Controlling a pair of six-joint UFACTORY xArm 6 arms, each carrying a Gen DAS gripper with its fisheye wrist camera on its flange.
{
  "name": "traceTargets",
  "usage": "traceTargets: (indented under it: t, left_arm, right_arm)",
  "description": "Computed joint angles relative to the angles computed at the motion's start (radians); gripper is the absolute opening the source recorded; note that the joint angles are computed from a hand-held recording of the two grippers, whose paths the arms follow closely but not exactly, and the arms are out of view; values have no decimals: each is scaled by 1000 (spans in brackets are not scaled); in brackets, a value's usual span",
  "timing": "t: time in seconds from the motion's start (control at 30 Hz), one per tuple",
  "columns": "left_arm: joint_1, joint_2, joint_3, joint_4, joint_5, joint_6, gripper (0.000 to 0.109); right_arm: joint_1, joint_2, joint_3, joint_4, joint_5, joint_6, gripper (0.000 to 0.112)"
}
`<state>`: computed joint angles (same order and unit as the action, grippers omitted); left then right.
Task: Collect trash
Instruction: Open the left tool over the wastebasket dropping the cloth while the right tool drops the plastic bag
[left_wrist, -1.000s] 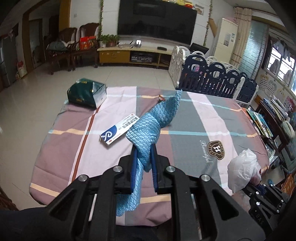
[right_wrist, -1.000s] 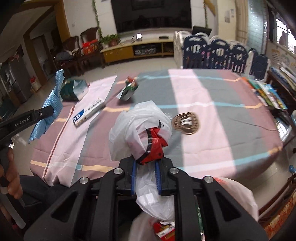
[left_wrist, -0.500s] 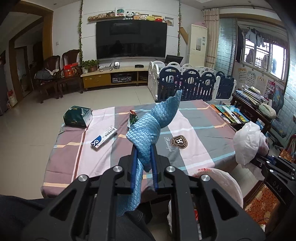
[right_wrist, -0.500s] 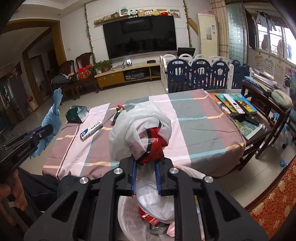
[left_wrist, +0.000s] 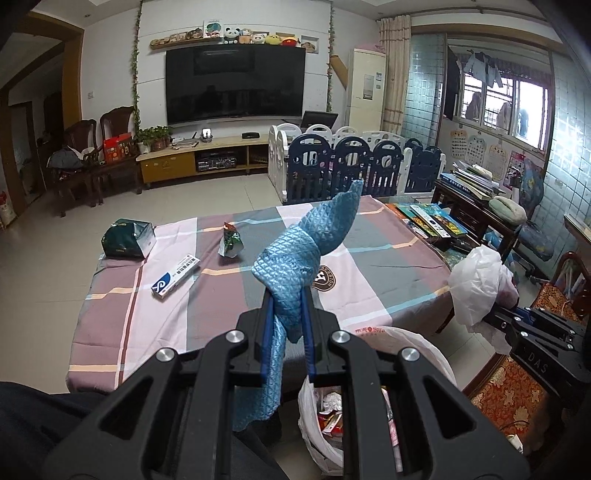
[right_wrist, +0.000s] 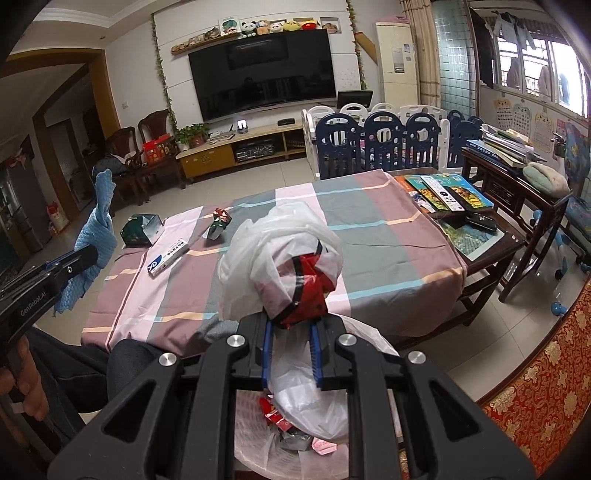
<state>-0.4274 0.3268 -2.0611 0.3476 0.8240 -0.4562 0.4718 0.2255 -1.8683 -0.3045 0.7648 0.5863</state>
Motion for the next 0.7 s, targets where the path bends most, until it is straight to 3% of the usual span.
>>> traceTargets:
  t: [0.37, 0.7]
  left_arm:
    - [-69, 87, -59, -173, 53, 163, 15]
    - [-103, 165, -106, -260, 134, 268, 15]
  right_arm:
    - [-49, -125, 176, -15, -36, 58, 17]
    - [-67, -151, 229, 11, -37, 59, 17]
